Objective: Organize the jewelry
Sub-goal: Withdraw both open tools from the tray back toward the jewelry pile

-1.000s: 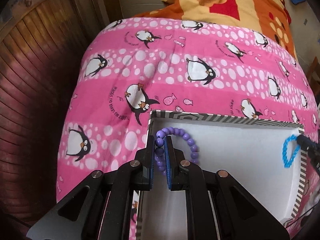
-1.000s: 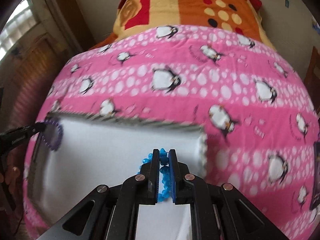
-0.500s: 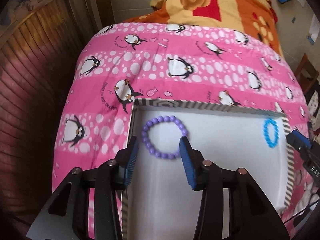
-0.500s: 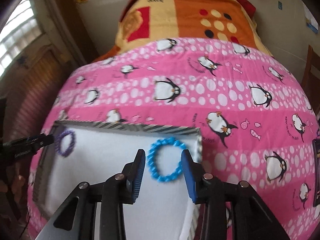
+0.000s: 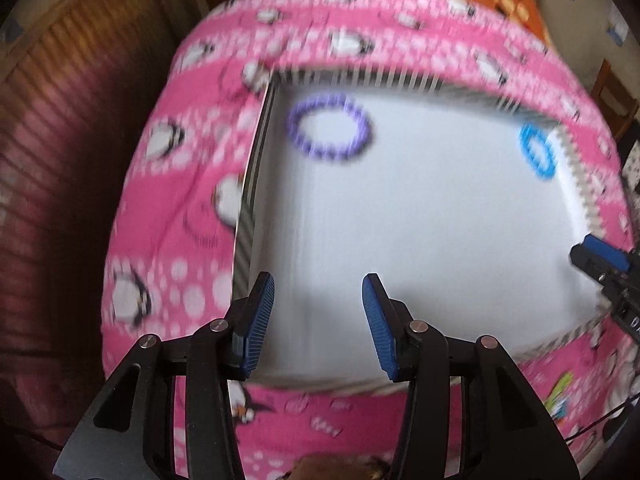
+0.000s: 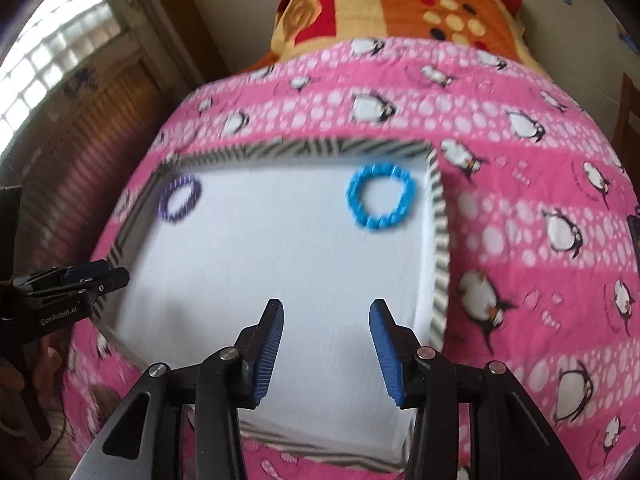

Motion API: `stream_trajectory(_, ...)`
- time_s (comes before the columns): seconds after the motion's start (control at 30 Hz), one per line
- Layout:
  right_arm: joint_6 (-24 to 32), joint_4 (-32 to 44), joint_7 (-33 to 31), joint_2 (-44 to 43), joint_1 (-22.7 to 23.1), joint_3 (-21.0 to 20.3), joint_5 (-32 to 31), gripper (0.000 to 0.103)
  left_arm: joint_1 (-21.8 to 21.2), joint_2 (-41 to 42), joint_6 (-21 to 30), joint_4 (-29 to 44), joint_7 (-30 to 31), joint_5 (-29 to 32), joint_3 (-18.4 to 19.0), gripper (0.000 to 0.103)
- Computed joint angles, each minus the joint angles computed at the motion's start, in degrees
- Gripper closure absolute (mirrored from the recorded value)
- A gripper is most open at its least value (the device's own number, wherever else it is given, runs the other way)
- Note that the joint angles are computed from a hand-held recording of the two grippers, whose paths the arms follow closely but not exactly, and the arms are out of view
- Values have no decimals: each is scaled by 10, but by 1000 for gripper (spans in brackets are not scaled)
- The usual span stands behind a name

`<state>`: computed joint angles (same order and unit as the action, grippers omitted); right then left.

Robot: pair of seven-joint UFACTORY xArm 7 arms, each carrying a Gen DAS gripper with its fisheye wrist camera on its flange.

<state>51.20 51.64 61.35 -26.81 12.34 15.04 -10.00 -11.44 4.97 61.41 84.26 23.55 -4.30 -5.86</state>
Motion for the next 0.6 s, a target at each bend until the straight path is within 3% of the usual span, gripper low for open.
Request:
stream_trajectory(0.1, 2, -15, -10, -2, 14, -8, 28, 60, 4, -5, 24, -16, 3, 3, 3, 58)
stream_trajectory(0.47, 17, -62, -28, -66, 51, -9, 105, 60, 18, -99, 31, -106, 66, -35, 16, 58)
stream_trajectory(0.6, 33, -48, -13, -73, 44, 12, 90, 60, 23, -112, 25, -108, 65, -40, 20, 58)
